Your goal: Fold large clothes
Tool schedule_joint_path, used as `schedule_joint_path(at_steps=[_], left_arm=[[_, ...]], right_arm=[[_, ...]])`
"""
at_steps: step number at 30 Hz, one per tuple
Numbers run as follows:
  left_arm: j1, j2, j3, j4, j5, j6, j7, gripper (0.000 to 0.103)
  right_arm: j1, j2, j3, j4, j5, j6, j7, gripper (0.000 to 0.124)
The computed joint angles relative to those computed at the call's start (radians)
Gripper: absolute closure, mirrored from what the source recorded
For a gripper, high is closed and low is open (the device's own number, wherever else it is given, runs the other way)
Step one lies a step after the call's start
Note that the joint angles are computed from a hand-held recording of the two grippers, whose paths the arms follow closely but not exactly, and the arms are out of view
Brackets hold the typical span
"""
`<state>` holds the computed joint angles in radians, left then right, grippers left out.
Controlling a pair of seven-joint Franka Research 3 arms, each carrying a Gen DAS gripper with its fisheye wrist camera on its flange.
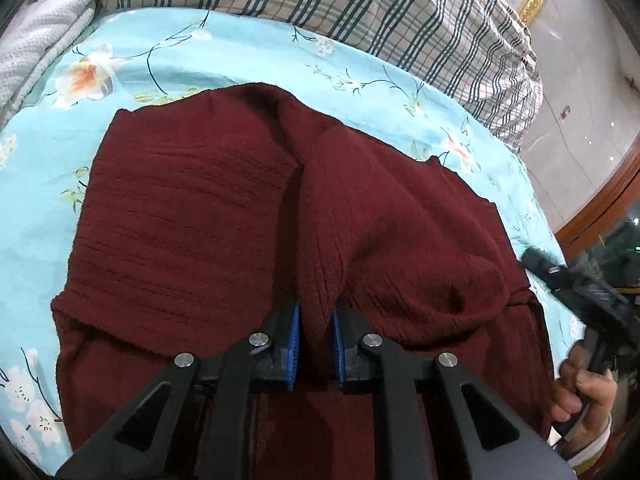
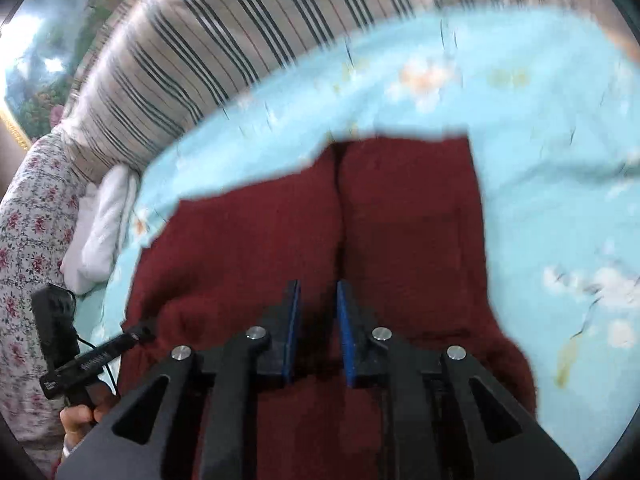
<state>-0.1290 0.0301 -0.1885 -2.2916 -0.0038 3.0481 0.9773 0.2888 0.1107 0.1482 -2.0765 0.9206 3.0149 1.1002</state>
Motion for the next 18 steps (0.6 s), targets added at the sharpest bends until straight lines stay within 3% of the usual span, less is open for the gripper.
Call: schedule_joint_path(at_steps=[1, 3, 5, 7, 10, 12, 16, 18], left_arm=[[-0.001, 0.001, 0.001, 0.003, 0.008, -0.004, -0.011, 0.089], [-0.002, 0.005, 0.007, 0.007, 0.042, -0.01, -0.049, 0.086], [-0.003, 0.001, 0.012, 0.001, 0.076, -0.01, -0.087, 0.085], [0.004, -0.001, 0.001, -0.008, 0.012, 0.002, -0.039, 0.083], [0.004, -0.019, -0.003, -0.025, -0.034, 0.006, -0.01, 0.08], [0.005, -0.049, 0.008, -0.047, 0.063, 0.006, -0.101, 0.073], [0.025, -0.142, 0.005, -0.127, 0.161, 0.02, -0.227, 0.063], [0.066, -0.201, -0.019, -0.188, 0.235, 0.054, -0.337, 0.06]], right_arm=[[-0.013, 0.002, 0.024, 0.018, 0.069, -0.027, -0.094, 0.104], [-0.013, 0.028, 0.025, 0.054, 0.033, -0.114, -0.106, 0.104], [0.03, 0.08, -0.034, 0.084, -0.202, -0.177, 0.095, 0.104], [0.035, 0.135, -0.066, 0.114, -0.293, -0.226, 0.213, 0.105], [-0.029, 0.122, -0.007, 0.099, -0.167, -0.213, 0.144, 0.104], [-0.048, 0.076, 0.017, 0.068, -0.088, -0.194, 0.079, 0.103], [-0.038, -0.025, 0.005, -0.012, -0.002, -0.165, 0.0, 0.081], [-0.028, -0.077, -0.014, -0.06, 0.032, -0.153, -0.027, 0.08]])
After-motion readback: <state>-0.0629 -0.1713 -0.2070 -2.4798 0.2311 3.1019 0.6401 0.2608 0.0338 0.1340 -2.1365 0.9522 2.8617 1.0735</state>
